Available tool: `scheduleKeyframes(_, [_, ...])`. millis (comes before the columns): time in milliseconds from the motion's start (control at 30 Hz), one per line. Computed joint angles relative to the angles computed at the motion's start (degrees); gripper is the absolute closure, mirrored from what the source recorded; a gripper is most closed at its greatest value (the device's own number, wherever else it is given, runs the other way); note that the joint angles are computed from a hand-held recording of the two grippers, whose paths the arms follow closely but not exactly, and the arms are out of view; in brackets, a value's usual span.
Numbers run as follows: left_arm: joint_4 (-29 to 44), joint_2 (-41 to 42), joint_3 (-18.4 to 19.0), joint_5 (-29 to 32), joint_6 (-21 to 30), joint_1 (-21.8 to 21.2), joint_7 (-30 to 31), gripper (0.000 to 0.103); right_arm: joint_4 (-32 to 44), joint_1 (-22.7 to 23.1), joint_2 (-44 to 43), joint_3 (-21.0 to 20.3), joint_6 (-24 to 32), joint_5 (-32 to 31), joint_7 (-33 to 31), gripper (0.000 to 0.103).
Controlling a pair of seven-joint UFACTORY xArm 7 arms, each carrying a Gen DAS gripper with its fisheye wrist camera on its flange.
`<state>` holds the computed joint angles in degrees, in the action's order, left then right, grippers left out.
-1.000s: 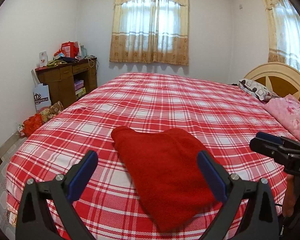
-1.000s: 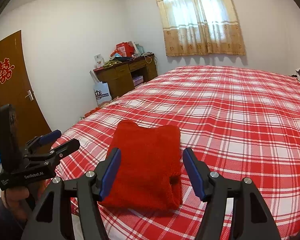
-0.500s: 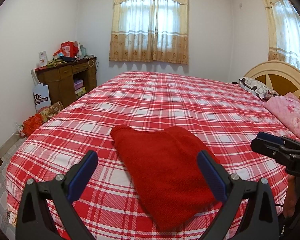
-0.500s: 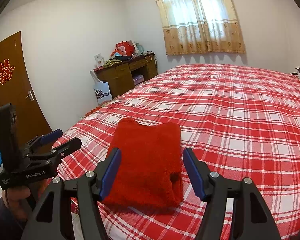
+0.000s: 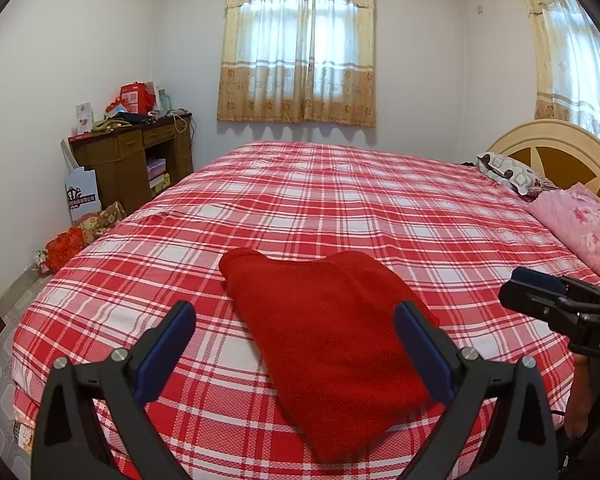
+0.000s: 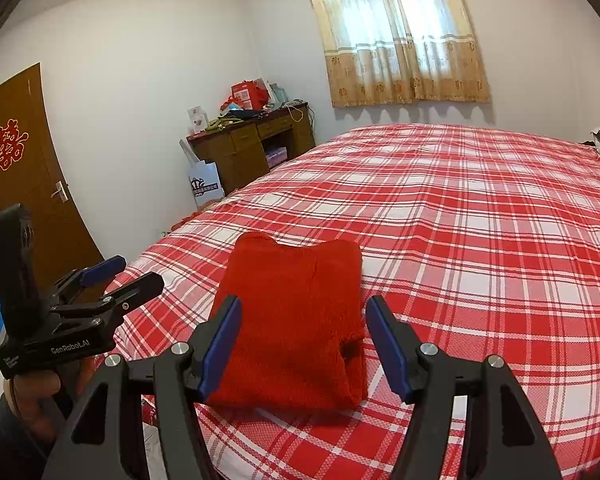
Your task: Fold small clothes
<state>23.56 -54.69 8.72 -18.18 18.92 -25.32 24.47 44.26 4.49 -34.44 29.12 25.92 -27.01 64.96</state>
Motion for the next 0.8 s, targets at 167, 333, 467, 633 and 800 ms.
scheduleKeyframes(167, [0.1,0.0,0.2,0.1,0.2,-0.2,0.2,0.001,-0.2,-0.2,-0.3,0.0,-0.4,-0.3,0.2,0.038])
scheduleKeyframes(333, [0.2,0.0,0.1,0.1,0.1,-0.3,0.5,0.000,-0.8,-0.6,-0.9,0.1,-0.8,-0.4,0.5,0.038])
scheduleKeyframes(467, [0.6,0.0,0.2,0.2,0.7,-0.5,0.8,0.000,-1.1,-1.0,-1.6,0.4,-1.0,-0.6,0.6,0.038])
scheduleKeyframes(633, [0.7,0.4,-0.7,0.6,-0.3,0.4,0.3,0.000,-1.0,-1.8,-2.4,1.1,-1.3,-1.0,0.4,0.038])
scheduleKeyframes(800, [1.1,0.9,-0.3,0.7,-0.5,0.6,0.0,0.000,-0.8,-1.8,-2.1,1.3,-1.2,-0.7,-0.1,0.038])
